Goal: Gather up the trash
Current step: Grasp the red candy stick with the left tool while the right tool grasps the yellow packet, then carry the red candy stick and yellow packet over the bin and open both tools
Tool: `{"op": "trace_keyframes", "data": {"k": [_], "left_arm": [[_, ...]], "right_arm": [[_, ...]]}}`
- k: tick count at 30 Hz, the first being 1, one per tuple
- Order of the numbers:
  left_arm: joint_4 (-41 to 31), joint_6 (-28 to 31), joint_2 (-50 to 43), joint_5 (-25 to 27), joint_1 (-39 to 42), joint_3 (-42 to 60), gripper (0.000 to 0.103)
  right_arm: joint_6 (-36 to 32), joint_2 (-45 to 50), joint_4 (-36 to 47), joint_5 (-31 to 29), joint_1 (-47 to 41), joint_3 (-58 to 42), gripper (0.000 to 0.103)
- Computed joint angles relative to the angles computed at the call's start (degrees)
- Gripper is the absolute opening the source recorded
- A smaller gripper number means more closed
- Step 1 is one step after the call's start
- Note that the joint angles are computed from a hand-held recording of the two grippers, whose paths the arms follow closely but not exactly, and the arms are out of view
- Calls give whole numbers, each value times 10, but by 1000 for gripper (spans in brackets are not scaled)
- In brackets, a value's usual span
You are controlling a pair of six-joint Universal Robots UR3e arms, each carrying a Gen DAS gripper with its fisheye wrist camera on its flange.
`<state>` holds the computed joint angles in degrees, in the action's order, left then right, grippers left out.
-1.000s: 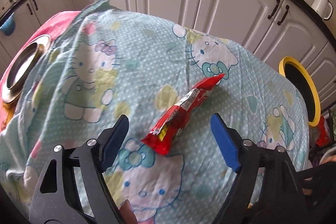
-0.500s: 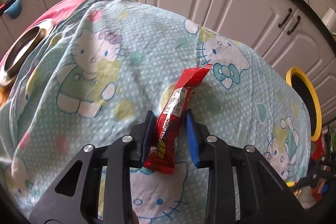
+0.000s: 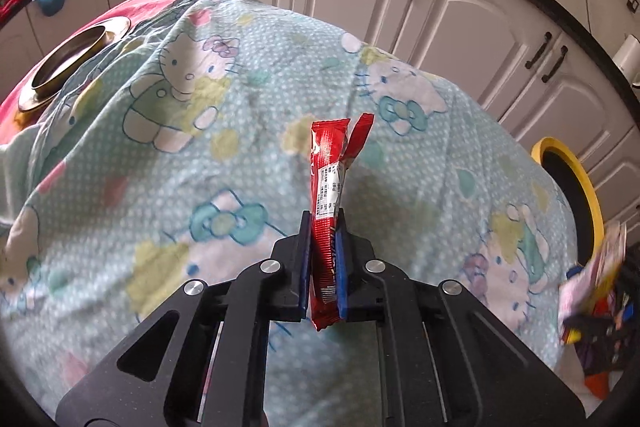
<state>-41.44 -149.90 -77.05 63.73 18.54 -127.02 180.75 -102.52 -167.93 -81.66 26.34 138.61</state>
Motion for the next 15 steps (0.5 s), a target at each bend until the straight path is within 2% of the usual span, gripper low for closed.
{"op": "trace_keyframes", "data": {"k": [7,15], "left_arm": [[-6,-19,71,-22,-17,-57,5],[10,-88,123,-33,-66,-77,5]], "right_arm": [[23,-75,-6,45,-73,56,36],[16,-176,41,73,-142,89,36]]}}
